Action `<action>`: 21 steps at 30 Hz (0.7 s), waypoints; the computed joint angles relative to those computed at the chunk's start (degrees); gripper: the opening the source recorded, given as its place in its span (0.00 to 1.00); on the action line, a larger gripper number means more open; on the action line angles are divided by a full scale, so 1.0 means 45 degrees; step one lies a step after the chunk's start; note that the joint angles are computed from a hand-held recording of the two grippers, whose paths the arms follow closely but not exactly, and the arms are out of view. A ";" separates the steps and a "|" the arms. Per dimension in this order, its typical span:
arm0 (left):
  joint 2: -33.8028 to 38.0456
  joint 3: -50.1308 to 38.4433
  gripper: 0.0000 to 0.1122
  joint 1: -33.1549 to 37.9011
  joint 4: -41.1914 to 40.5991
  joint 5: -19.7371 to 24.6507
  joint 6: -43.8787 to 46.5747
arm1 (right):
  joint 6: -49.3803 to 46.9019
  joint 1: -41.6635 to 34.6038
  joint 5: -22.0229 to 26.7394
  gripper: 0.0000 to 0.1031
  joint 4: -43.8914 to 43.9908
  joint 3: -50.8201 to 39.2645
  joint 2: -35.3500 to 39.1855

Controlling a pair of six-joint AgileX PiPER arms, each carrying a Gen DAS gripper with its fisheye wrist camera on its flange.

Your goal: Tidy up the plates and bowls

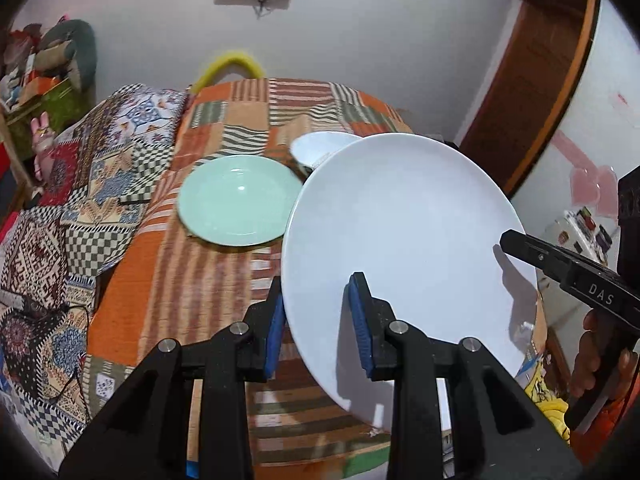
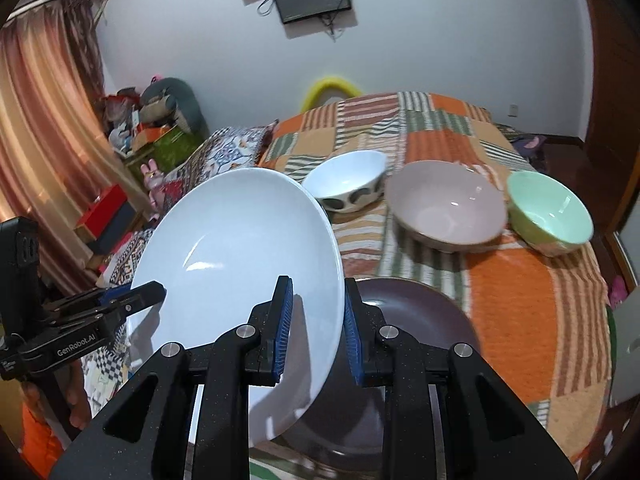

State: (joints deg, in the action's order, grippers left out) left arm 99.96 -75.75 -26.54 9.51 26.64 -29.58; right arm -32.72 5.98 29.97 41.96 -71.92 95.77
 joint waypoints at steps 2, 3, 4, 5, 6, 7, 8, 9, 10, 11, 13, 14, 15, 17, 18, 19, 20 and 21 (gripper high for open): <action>0.0226 -0.0352 0.28 -0.0297 0.0330 0.0249 -0.0280 | -0.0479 -0.0375 0.0080 0.22 0.0453 0.0304 -0.0107; 0.0454 -0.0687 0.28 -0.0492 0.0460 0.0471 -0.0405 | -0.0669 -0.0522 0.0116 0.22 0.0628 0.0405 -0.0132; 0.0641 -0.0921 0.28 -0.0614 0.0529 0.0602 -0.0459 | -0.1033 -0.0772 0.0189 0.22 0.0920 0.0577 -0.0180; 0.0757 -0.1070 0.28 -0.0713 0.0588 0.0696 -0.0508 | -0.1200 -0.0927 0.0218 0.22 0.1067 0.0701 -0.0209; 0.0937 -0.1300 0.28 -0.0831 0.0626 0.0836 -0.0527 | -0.1337 -0.1085 0.0246 0.22 0.1207 0.0822 -0.0226; 0.1212 -0.1656 0.28 -0.0998 0.0691 0.1039 -0.0563 | -0.1462 -0.1247 0.0294 0.22 0.1324 0.0921 -0.0241; 0.1377 -0.1868 0.28 -0.1081 0.0714 0.1163 -0.0527 | -0.1548 -0.1393 0.0337 0.22 0.1406 0.0992 -0.0231; 0.1625 -0.2194 0.28 -0.1211 0.0728 0.1361 -0.0471 | -0.1606 -0.1546 0.0385 0.22 0.1456 0.1049 -0.0196; 0.1831 -0.2453 0.28 -0.1288 0.0681 0.1497 -0.0369 | -0.1683 -0.1696 0.0410 0.22 0.1522 0.1118 -0.0159; 0.1969 -0.2637 0.28 -0.1317 0.0608 0.1604 -0.0238 | -0.1704 -0.1801 0.0429 0.22 0.1540 0.1167 -0.0144; 0.2417 -0.3164 0.28 -0.1453 0.0466 0.1869 0.0016 | -0.1796 -0.2044 0.0441 0.22 0.1562 0.1318 -0.0108; 0.2571 -0.3331 0.28 -0.1503 0.0451 0.1951 0.0074 | -0.1897 -0.2163 0.0452 0.22 0.1608 0.1401 -0.0104; 0.2781 -0.3580 0.28 -0.1529 0.0412 0.2065 0.0162 | -0.1891 -0.2261 0.0463 0.22 0.1567 0.1462 -0.0077; 0.3150 -0.3953 0.28 -0.1634 0.0398 0.2223 0.0189 | -0.1807 -0.2390 0.0444 0.22 0.1432 0.1567 -0.0012; 0.3273 -0.4064 0.28 -0.1661 0.0393 0.2276 0.0193 | -0.1715 -0.2411 0.0454 0.22 0.1340 0.1558 0.0038; 0.3485 -0.4279 0.28 -0.1691 0.0363 0.2391 0.0234 | -0.1513 -0.2432 0.0473 0.22 0.1123 0.1563 0.0075; 0.3605 -0.4394 0.28 -0.1691 0.0312 0.2449 0.0283 | -0.1419 -0.2448 0.0458 0.22 0.1013 0.1595 0.0124; 0.3710 -0.4491 0.28 -0.1704 0.0267 0.2508 0.0316 | -0.1414 -0.2479 0.0456 0.22 0.0967 0.1613 0.0182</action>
State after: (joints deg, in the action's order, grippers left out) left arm 116.65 -95.96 -34.21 10.71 37.93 -28.16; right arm -39.08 -5.18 32.02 46.31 -64.66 96.59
